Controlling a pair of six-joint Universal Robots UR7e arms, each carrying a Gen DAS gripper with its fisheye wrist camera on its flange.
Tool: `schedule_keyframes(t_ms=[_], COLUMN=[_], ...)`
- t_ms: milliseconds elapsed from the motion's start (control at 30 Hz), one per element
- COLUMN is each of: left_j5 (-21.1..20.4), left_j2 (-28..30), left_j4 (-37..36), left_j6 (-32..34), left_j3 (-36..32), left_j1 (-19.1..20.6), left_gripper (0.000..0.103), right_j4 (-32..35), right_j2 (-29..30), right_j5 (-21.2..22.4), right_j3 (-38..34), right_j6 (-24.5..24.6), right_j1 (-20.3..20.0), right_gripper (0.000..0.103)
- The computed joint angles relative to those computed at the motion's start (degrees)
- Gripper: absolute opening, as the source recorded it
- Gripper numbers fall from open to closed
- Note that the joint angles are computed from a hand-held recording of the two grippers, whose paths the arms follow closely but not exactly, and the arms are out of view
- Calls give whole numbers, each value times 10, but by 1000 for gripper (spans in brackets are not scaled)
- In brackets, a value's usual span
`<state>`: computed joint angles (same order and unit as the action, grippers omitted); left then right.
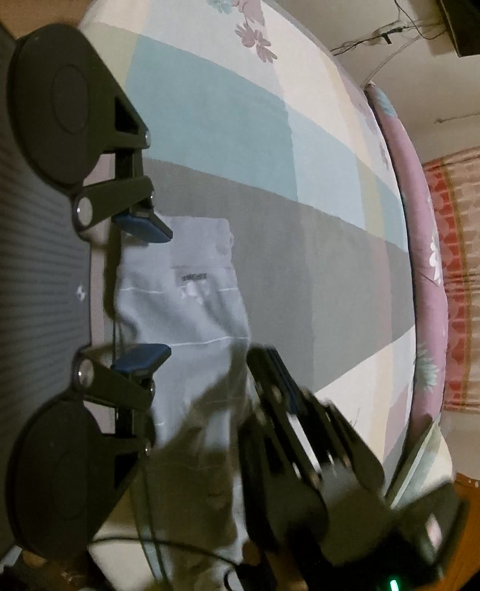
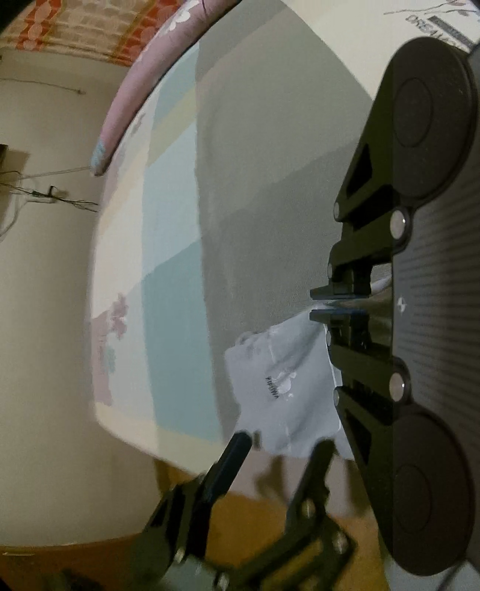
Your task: Fold clothes
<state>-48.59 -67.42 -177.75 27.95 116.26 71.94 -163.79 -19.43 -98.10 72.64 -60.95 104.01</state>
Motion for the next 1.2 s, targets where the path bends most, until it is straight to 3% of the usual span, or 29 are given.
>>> schedule_keyframes(t_ms=[67, 267, 500, 633, 800, 1000, 1200], left_j5=[0, -10, -3, -3, 28, -1, 3], left_j2=[-4, 7, 41, 47, 49, 37, 60], left_j4=[-4, 3, 59, 75, 28, 11, 25], left_j6=[1, 6, -24, -40, 4, 8, -11], left_j3=[2, -13, -70, -87, -68, -50, -68], left_j1=[-2, 7, 33, 36, 16, 5, 13], left_gripper=[62, 68, 70, 70, 68, 69, 69], right_j4=[2, 93, 39, 41, 18, -43, -128], right_j2=[-24, -95, -90, -100, -129, -141, -114], right_j5=[10, 35, -28, -24, -19, -40, -87], right_j3=[22, 106, 155, 149, 184, 237, 255], right_j6=[3, -1, -11, 31, 30, -28, -114], right_j1=[0, -8, -14, -26, -28, -23, -15], right_gripper=[12, 16, 17, 18, 20, 20, 20])
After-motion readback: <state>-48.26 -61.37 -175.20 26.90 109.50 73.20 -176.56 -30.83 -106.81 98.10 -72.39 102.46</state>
